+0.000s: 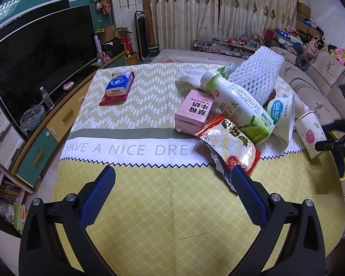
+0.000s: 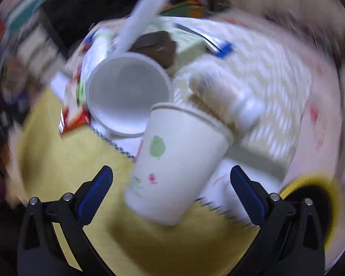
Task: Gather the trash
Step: 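Grasp the white paper cup with the right gripper and lift it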
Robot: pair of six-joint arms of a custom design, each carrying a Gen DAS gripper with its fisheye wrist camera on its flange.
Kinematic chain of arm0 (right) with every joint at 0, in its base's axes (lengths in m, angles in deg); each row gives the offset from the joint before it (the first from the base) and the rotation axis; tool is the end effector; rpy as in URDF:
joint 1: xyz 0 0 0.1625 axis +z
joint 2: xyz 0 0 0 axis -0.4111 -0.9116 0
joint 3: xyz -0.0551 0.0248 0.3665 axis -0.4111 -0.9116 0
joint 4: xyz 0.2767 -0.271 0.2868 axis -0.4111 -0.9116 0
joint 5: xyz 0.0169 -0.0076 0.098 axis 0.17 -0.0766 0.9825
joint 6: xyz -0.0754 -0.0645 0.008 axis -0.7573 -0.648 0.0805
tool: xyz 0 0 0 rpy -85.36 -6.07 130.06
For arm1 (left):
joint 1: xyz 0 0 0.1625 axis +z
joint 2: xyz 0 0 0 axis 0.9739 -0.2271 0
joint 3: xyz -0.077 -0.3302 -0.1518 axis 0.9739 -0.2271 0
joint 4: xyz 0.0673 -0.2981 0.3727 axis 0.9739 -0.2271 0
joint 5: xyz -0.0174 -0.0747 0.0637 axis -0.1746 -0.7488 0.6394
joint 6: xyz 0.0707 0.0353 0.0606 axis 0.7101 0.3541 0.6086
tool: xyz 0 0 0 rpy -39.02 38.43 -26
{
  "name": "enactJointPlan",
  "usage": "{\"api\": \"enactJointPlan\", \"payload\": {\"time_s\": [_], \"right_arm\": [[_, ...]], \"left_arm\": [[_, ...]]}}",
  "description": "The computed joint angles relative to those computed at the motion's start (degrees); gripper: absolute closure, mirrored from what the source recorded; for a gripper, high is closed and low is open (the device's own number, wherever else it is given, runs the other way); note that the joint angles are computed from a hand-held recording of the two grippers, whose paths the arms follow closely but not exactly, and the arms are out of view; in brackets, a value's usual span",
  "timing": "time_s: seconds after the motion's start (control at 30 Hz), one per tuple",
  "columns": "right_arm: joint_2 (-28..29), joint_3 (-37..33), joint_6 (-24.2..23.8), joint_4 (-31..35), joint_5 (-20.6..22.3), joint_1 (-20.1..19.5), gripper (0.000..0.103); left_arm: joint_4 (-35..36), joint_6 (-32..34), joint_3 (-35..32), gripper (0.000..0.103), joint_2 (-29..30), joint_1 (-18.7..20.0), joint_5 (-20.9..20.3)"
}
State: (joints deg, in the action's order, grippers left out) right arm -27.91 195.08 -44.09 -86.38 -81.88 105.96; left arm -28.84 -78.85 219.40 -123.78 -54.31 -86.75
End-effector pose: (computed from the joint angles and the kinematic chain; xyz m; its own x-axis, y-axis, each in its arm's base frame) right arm 0.0407 -0.4367 0.2605 -0.7951 -0.4216 0.4359 -0.4996 0.8629 -0.0767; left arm -0.2358 -0.3312 0.1230 -0.6791 -0.0100 -0.7339 0.4817 0.7484 -0.4559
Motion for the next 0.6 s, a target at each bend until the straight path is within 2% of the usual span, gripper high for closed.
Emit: {"api": "enactJointPlan", "payload": {"time_s": [0.07, 0.13, 0.17, 0.27, 0.3, 0.37, 0.4, 0.5, 0.6], "right_arm": [[-0.29, 1.1, 6.94, -1.54, -0.92, 0.2, 0.006], [-0.06, 2.24, 8.56, -4.75, -2.28, 1.22, 0.006], [0.89, 3.06, 9.2, -8.65, -4.43, 2.25, 0.006], [3.3, 3.4, 9.69, -13.71, -5.97, 3.34, 0.006], [4.39, 3.04, 10.49, -14.69, -6.57, 3.59, 0.008], [6.73, 2.36, 11.48, -16.16, -7.92, 3.96, 0.036], [7.33, 2.21, 11.77, -16.69, -8.89, 4.06, 0.04], [4.51, 3.48, 11.47, -15.62, -7.46, 3.46, 0.042], [-1.32, 5.6, 11.44, -13.7, -5.54, 3.7, 0.043]], "left_arm": [[-1.51, 1.27, 0.27, 0.004, 0.08, 0.2, -0.34], [-3.71, 2.98, 0.6, 0.004, 0.11, 0.5, -0.55], [-4.36, 3.45, 0.8, 0.004, 0.06, 0.49, -0.6], [-4.32, 4.09, 0.97, 0.004, -0.41, 0.1, -0.64], [-3.96, 3.95, 1.1, 0.004, -0.7, -0.12, -0.56], [-2.72, 3.32, 1.29, 0.004, -1.41, -0.6, -0.25], [-1.77, 2.71, 1.42, 0.004, -1.93, -0.89, 0.01], [-0.13, 1.43, 1.82, 0.004, -3.16, -1.24, 0.1], [0.16, 0.93, 1.93, 0.004, -3.59, -1.19, -0.44]]}}
